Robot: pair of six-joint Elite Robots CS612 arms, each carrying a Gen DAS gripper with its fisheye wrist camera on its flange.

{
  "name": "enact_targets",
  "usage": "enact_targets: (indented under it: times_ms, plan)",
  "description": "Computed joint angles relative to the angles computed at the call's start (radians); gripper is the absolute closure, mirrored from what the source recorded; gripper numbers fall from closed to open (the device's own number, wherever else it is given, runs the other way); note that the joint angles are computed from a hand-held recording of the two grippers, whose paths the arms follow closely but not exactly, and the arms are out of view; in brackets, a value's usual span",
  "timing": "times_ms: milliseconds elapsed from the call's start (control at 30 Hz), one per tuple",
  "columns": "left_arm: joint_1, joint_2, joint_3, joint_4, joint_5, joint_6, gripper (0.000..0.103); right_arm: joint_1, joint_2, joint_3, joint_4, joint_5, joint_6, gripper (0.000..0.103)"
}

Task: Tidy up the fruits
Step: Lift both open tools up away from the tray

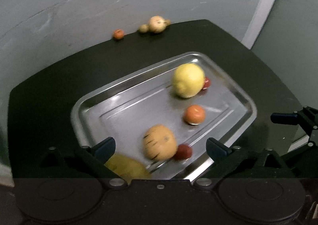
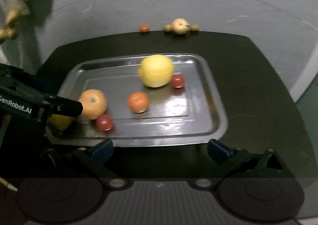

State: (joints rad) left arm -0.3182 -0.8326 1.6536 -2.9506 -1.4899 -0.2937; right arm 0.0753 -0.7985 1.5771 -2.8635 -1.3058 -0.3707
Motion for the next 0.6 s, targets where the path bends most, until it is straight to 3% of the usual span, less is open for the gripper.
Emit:
enact_targets:
  times_ms: [367, 600]
  plan:
    - [0.020, -0.046, 0.067, 0.054, 0.060, -0.100, 0.004, 0.007, 0.017, -0.043, 0.108, 0.101, -0.123, 0.000]
    - [0.030, -0.047, 0.063, 0.087, 0.109, -0.177, 0.002, 0.011, 0.040, -0.088, 0.128, 0.125, -0.158, 0.000]
